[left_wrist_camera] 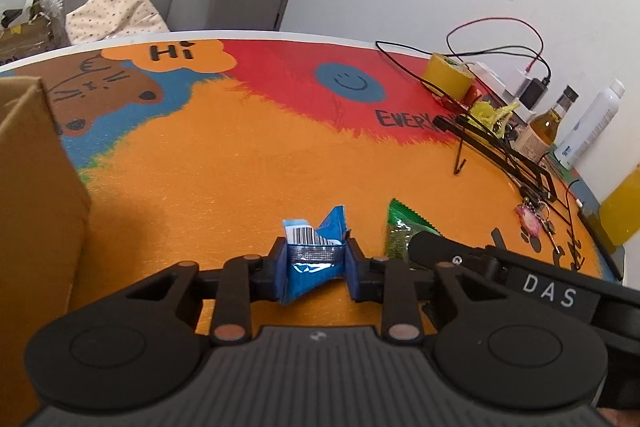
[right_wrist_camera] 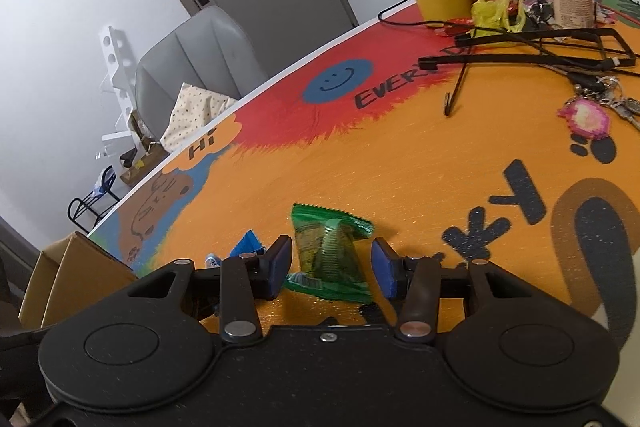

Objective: Organize snacks
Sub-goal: 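Grasp the blue wrapped candy with the left gripper while the right grasps the green pack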

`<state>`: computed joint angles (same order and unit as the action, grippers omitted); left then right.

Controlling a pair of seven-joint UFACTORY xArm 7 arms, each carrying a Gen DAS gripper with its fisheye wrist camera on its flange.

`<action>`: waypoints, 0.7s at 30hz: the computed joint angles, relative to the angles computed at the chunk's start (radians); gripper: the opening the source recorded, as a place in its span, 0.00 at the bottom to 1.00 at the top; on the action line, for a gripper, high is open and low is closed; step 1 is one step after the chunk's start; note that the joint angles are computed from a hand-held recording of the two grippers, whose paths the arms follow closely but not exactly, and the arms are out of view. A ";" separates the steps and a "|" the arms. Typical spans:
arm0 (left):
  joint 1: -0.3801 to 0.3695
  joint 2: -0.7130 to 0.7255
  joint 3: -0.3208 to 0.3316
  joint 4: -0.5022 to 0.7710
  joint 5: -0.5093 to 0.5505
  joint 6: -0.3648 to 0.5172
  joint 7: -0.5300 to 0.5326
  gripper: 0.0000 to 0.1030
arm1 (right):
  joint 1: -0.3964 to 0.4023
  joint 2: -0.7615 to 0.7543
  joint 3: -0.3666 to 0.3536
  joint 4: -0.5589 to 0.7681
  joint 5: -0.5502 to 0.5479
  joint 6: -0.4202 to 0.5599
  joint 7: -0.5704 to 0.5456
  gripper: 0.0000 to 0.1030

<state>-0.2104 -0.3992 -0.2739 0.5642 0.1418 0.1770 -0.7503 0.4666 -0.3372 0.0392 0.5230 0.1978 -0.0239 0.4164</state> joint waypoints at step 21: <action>-0.082 -0.299 0.017 -0.145 -0.071 0.084 0.031 0.26 | -0.118 -0.246 0.198 -0.124 -0.109 0.057 0.166 0.25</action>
